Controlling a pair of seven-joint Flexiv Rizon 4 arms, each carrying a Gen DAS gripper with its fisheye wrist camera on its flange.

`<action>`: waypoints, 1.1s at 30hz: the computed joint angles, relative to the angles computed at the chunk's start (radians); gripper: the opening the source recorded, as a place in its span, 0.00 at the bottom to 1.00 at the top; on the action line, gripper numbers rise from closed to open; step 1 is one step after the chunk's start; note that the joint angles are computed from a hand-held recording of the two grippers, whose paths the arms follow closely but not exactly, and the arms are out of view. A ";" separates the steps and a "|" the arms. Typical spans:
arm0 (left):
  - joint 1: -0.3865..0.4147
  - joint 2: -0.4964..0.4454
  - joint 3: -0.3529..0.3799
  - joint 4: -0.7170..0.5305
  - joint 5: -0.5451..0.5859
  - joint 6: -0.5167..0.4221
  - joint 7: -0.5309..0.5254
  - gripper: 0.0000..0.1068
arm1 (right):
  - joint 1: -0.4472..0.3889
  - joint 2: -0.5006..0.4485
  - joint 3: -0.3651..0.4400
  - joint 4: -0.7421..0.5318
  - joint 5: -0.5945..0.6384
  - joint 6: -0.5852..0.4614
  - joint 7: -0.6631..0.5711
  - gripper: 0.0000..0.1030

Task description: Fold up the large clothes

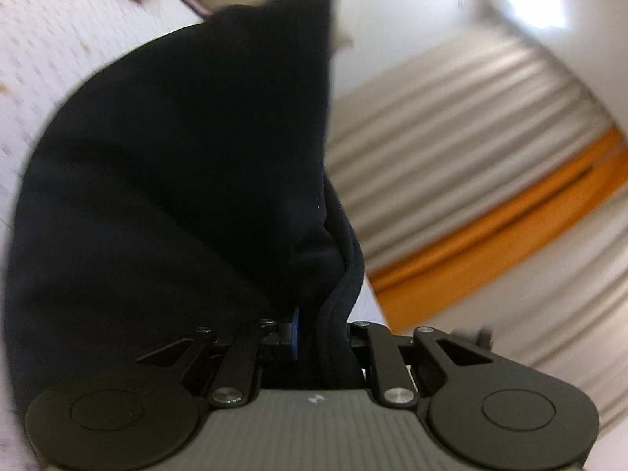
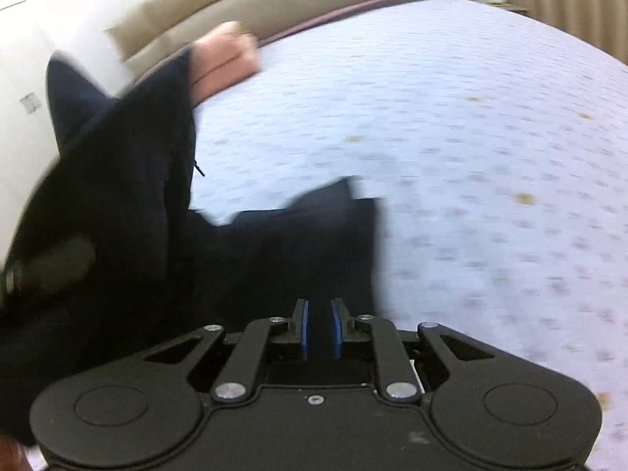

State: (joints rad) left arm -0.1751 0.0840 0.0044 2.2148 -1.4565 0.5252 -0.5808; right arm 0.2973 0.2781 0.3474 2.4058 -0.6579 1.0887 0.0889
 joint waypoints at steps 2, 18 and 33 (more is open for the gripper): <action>-0.026 -0.029 -0.034 0.007 0.046 0.054 0.006 0.15 | -0.005 0.027 -0.004 0.021 0.033 -0.049 -0.007 0.18; -0.050 0.064 0.051 0.014 0.274 -0.066 0.033 0.54 | -0.040 -0.045 -0.085 -0.072 0.068 0.155 -0.326 0.31; 0.065 0.171 0.104 0.175 0.404 0.060 0.056 0.01 | 0.113 -0.477 -0.244 -0.334 -0.338 -0.081 -0.309 0.49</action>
State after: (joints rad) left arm -0.1105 0.2553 0.1087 2.3900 -1.0530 0.5855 -0.5249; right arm 0.4101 -0.1991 0.1037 2.0714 -0.9960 1.0080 -0.2200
